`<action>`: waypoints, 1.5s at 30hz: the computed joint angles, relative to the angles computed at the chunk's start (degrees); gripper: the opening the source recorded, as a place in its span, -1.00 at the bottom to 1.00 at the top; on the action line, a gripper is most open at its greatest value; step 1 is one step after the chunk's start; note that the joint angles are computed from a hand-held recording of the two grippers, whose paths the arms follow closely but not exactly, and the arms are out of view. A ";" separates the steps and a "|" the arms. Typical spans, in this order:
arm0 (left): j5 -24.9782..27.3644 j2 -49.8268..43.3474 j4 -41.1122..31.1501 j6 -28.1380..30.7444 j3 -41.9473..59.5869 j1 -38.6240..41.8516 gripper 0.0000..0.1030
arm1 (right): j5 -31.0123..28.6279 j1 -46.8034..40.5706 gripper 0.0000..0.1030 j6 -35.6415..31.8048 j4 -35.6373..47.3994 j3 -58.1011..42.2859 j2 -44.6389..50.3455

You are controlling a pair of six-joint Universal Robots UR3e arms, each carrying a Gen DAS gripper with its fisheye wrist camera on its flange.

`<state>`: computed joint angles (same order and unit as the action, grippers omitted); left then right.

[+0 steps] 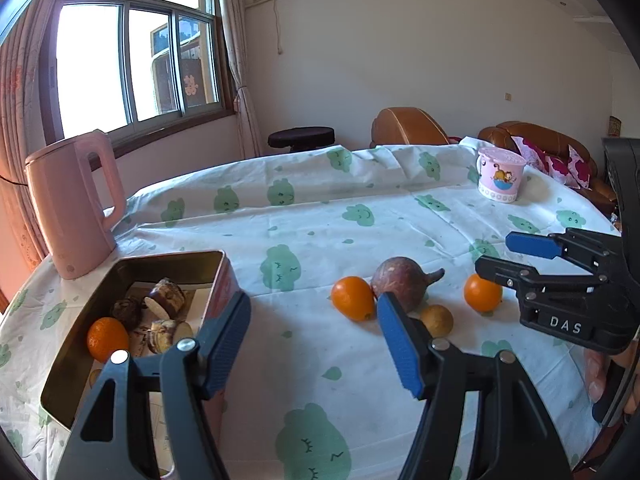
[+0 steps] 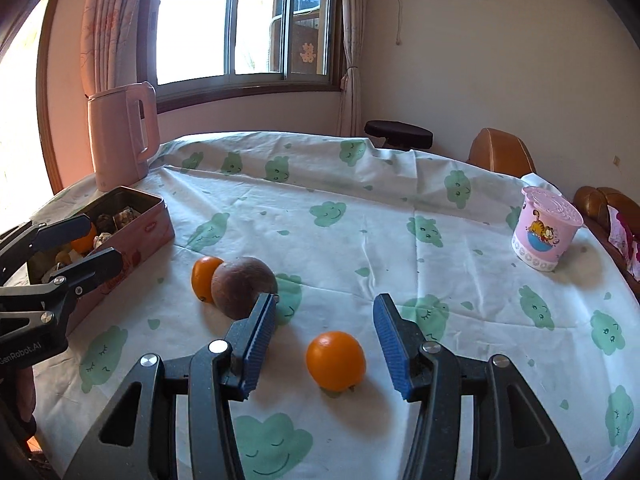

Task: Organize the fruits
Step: 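Grasp a mandarin orange with the right tool while the left tool grasps another small tan fruit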

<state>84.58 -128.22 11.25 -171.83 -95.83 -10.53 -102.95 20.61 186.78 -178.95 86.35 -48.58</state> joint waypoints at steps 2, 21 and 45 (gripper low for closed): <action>0.43 -0.71 -1.20 0.00 1.33 -1.41 0.32 | 0.87 -1.11 0.03 -0.21 0.66 1.69 -1.26; 0.93 -4.56 -10.12 0.05 9.27 -4.86 0.32 | 14.35 -6.49 0.03 -2.85 7.45 2.56 -2.09; -2.38 -12.54 -33.75 0.92 28.43 -7.58 -0.40 | 11.54 -7.40 -0.28 1.72 9.33 2.06 -2.11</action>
